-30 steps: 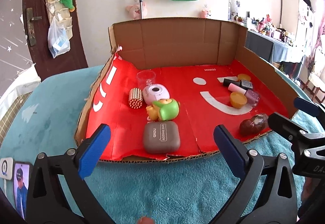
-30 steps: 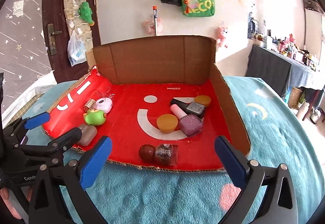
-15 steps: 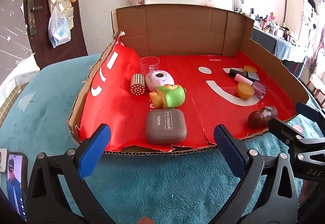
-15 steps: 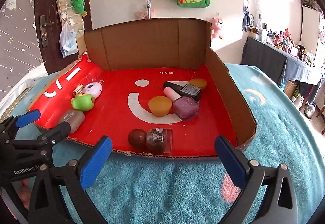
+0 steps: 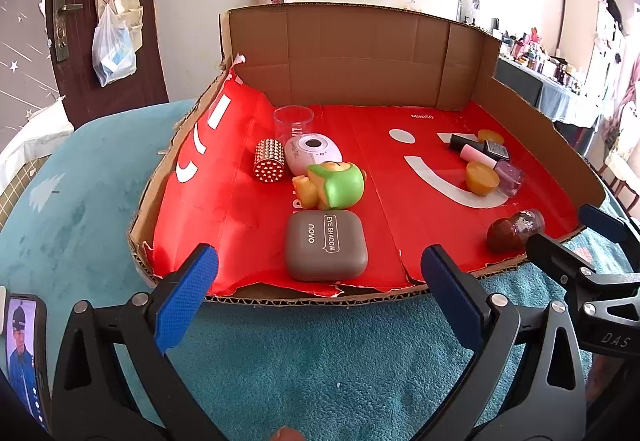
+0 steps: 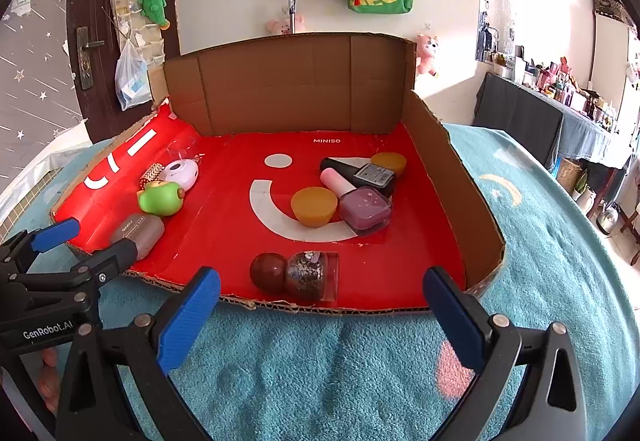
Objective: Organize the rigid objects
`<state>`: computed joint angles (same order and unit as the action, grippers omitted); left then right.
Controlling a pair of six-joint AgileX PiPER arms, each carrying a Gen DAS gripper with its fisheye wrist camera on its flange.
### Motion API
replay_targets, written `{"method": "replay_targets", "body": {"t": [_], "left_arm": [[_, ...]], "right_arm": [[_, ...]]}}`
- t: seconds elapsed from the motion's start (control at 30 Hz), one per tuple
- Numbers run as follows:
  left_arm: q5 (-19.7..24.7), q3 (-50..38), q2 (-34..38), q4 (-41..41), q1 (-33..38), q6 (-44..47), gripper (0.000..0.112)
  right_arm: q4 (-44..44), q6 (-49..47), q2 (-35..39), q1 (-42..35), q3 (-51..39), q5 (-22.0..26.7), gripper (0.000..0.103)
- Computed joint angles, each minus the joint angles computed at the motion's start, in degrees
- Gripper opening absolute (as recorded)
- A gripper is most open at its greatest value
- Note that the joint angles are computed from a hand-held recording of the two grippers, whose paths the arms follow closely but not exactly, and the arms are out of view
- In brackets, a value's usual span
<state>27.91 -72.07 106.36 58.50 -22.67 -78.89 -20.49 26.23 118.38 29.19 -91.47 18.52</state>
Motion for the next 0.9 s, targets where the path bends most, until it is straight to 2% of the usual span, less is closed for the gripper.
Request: {"method": "replay_targets", "body": {"t": [0.53, 0.7, 0.9], "left_arm": [[0.1, -0.3, -0.5, -1.9, -0.1, 2.4, 0.103], [0.3, 1.9, -3.1, 2.4, -1.9, -1.2, 0.103], [-1.0, 5.5, -5.9, 2.0, -3.1, -2.0, 0.103]], "right_arm": [[1.5, -1.7, -0.1, -0.1, -0.5, 0.7, 0.103], [-1.9, 2.0, -3.6, -0.2, 3.1, -1.5, 0.103], [2.3, -1.4, -7.8, -0.8, 7.9, -2.8, 0.103]]}}
